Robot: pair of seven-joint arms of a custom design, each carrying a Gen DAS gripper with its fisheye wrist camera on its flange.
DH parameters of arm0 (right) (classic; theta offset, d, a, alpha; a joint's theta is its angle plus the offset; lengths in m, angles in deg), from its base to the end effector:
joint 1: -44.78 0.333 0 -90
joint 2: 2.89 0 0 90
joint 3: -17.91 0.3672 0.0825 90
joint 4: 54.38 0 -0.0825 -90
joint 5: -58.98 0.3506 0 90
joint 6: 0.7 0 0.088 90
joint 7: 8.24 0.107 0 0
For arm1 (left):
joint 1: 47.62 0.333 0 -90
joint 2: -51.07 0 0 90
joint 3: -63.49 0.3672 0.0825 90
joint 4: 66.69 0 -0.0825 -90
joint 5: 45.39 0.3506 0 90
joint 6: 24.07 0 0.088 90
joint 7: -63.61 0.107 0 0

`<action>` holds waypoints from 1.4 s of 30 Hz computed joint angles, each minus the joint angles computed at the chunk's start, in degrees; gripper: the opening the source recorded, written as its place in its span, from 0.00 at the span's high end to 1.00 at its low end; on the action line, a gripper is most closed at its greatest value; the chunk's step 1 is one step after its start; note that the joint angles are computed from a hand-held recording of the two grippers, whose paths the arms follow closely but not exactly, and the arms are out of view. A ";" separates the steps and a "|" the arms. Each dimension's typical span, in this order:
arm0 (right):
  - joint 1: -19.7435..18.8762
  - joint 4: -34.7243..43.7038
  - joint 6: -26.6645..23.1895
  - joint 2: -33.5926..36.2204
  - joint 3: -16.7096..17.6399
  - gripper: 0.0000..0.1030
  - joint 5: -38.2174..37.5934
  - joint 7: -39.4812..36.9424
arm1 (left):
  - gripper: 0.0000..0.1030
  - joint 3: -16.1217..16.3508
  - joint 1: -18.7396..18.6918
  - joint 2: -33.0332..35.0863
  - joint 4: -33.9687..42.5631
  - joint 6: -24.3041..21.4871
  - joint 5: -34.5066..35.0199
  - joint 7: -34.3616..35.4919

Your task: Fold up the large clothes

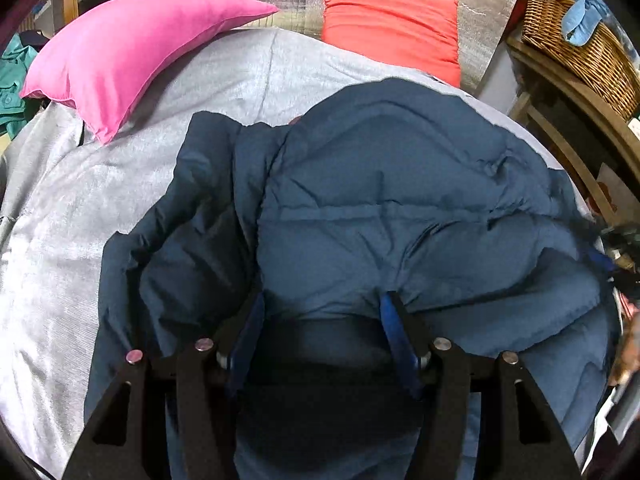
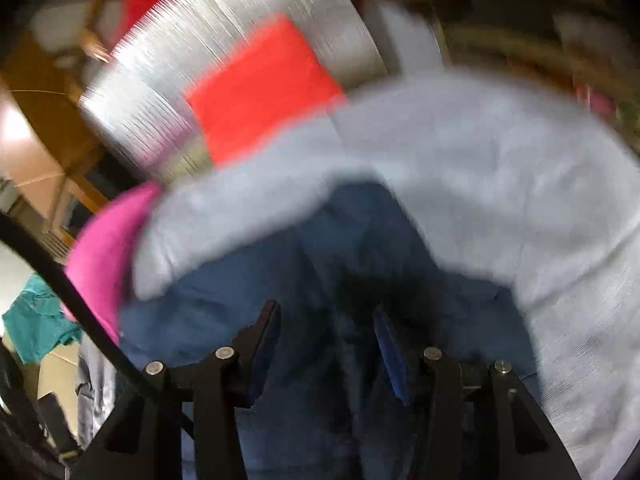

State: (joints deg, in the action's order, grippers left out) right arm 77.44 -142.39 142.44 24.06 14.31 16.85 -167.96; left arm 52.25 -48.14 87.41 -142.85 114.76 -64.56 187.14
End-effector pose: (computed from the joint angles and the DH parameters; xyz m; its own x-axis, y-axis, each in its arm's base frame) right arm 0.6226 0.3616 0.4960 -0.6060 -0.6407 -0.4714 -0.4179 0.7607 -0.4966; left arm 0.7564 -0.1132 0.4716 -0.5292 -0.8382 0.1322 -0.7448 0.3842 -0.5456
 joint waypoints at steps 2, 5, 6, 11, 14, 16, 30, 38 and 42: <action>-1.37 0.72 0.90 1.59 0.69 0.49 2.86 -1.86 | 0.39 -0.49 0.60 -0.24 -0.95 0.75 -0.71 1.00; -0.32 3.88 -2.29 2.96 -0.07 0.48 3.24 -3.02 | 0.39 -1.22 1.70 -1.08 -2.20 1.51 -2.44 2.19; 0.59 4.03 -1.45 2.90 -1.01 0.47 1.58 -1.60 | 0.40 -1.29 2.03 -1.61 -2.75 1.60 -2.85 2.65; 3.17 11.53 2.21 6.12 -2.83 0.48 -5.86 -4.39 | 0.40 -1.25 3.44 -7.04 -9.52 9.21 -5.46 6.68; 0.40 18.55 3.90 11.40 1.05 0.48 1.75 -12.36 | 0.37 -1.47 3.99 -8.73 -12.76 14.41 -6.17 10.17; -2.54 22.82 1.97 15.50 5.31 0.48 10.44 -19.06 | 0.36 0.97 2.39 -7.90 -12.06 12.06 -2.77 8.25; 8.66 -2.69 1.78 -3.95 -4.33 0.49 -1.57 -0.45 | 0.35 0.29 4.53 -11.37 -15.86 11.67 -4.24 9.82; 5.88 -13.27 3.51 -10.45 2.18 0.49 -3.96 6.48 | 0.33 3.09 3.24 -13.82 -21.42 12.61 -1.01 9.60; 3.75 -11.77 3.21 -7.47 5.84 0.49 -0.63 2.48 | 0.31 4.19 1.94 -14.85 -24.60 15.72 2.28 8.34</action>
